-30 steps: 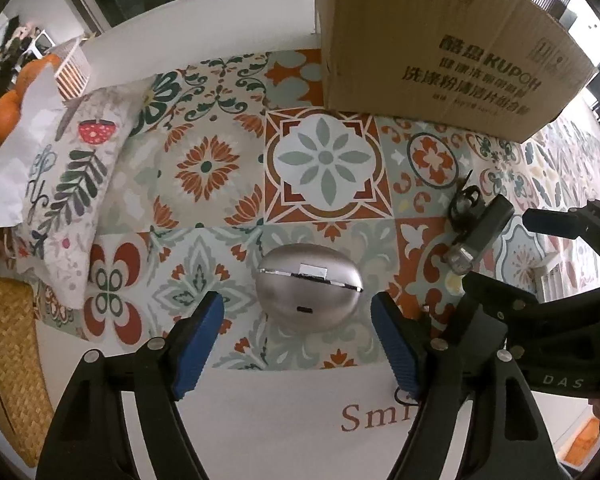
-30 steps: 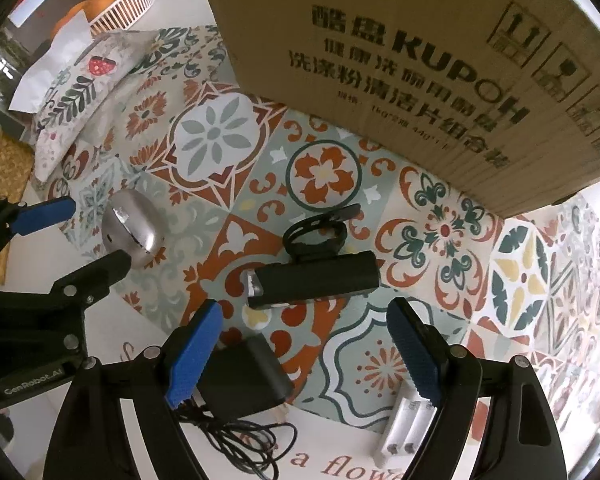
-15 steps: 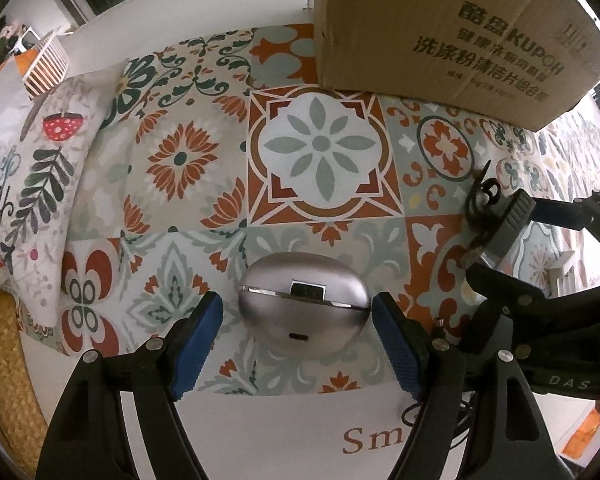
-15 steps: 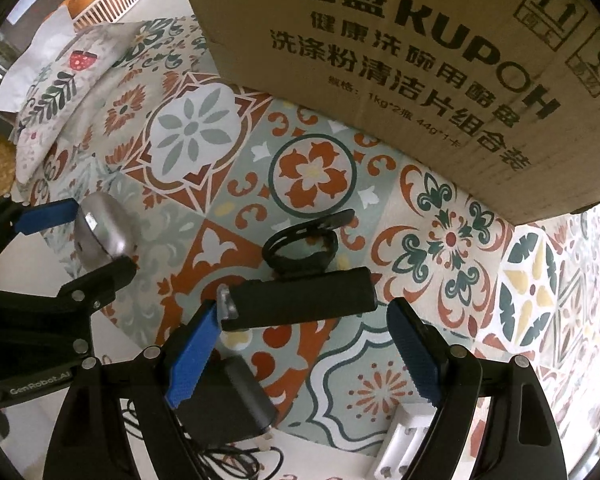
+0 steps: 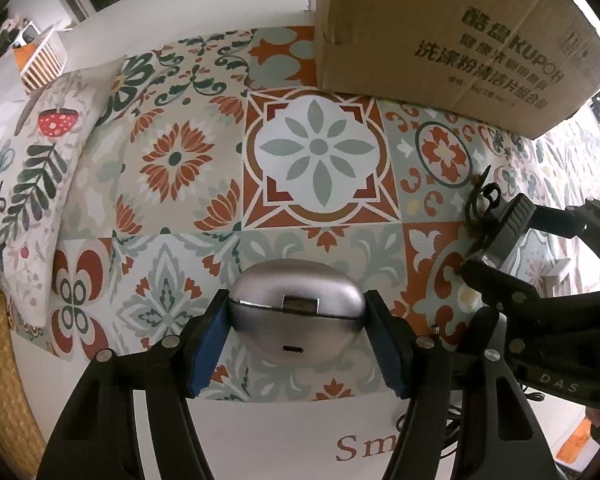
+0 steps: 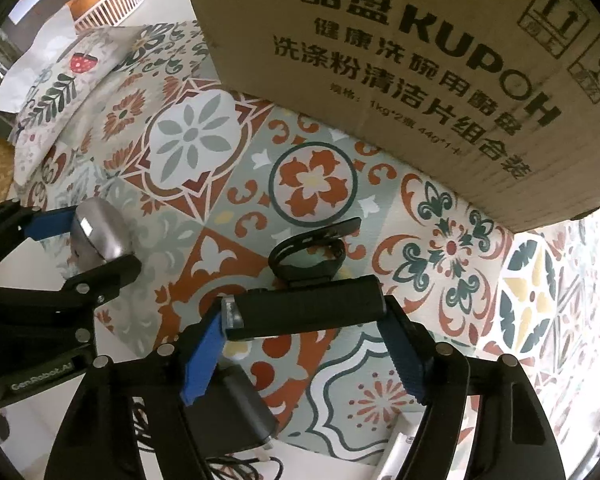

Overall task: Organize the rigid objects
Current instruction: 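Close the left tool on the silver egg while the right tool grips the black rectangular device, then carry the silver egg and black rectangular device over the box with both tools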

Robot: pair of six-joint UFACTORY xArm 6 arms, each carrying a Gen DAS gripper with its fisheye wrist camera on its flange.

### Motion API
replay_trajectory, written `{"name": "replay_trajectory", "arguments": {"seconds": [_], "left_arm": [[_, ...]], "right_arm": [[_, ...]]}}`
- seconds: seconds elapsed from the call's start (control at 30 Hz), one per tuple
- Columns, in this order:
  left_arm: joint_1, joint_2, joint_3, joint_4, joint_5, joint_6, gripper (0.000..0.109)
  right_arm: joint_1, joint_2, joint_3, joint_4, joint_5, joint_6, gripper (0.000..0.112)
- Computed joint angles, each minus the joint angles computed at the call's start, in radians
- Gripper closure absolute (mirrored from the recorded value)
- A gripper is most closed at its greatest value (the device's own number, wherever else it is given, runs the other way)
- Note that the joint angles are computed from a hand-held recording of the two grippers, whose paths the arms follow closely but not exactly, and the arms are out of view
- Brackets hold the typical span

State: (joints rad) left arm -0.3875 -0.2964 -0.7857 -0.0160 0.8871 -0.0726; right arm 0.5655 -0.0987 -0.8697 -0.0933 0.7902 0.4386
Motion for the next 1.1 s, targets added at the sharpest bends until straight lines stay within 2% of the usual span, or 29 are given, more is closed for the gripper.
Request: {"name": "replay_trajectory", "arguments": {"seconds": [0.5, 0.77, 1.1], "left_arm": [[-0.047, -0.150, 0.049, 0.053, -0.024, -0.073, 0.044], [-0.060, -0.185, 0.028, 0.067, -0.030, -0.078, 0.044], [-0.088, -0.247, 0.013, 0.096, -0.046, -0.096, 0.044]], "right_arm": [[0.026, -0.146, 0.051, -0.103, 0.009, 0.164, 0.039], [0.009, -0.273, 0.105, -0.145, 0.028, 0.205, 0.039], [0.015, -0.361, 0.114, -0.198, 0.050, 0.282, 0.039]]}}
